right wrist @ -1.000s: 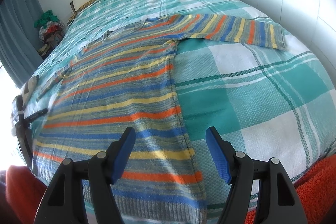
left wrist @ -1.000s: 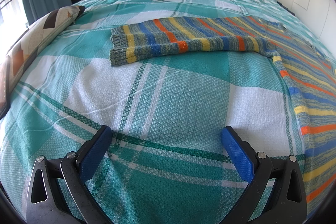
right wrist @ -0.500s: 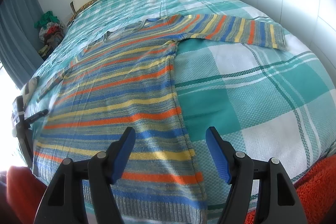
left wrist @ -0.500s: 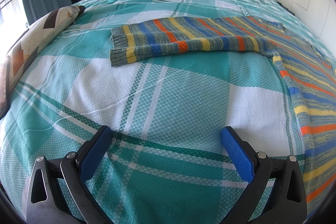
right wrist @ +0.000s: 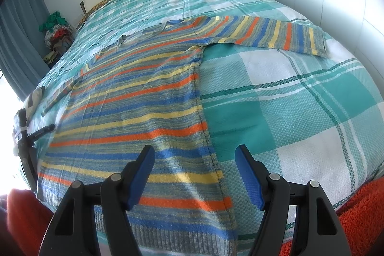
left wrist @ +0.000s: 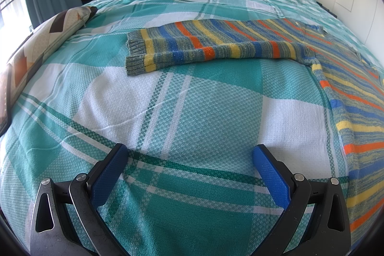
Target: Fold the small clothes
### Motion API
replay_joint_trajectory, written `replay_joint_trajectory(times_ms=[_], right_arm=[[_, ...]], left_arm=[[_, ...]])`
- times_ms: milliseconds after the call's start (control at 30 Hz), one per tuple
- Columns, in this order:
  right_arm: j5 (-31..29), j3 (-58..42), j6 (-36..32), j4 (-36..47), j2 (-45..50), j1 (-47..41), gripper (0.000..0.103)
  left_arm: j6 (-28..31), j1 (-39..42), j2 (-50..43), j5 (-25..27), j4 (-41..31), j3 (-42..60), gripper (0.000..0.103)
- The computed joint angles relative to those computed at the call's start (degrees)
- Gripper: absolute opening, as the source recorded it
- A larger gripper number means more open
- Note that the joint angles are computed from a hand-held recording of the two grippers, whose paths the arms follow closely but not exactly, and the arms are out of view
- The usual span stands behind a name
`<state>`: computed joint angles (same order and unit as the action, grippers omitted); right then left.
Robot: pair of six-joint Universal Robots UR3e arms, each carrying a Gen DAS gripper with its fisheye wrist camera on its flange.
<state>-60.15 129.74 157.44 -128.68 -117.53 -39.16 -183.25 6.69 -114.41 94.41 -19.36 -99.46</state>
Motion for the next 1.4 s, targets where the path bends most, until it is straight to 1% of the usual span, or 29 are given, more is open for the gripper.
replay_joint_trajectory(times_ms=[1400], right_arm=[[0.2,-0.2,-0.4,0.8,-0.4,-0.4,0.069]], left_arm=[[-0.1,-0.1,0.0,0.2,0.3,-0.2,0.103]])
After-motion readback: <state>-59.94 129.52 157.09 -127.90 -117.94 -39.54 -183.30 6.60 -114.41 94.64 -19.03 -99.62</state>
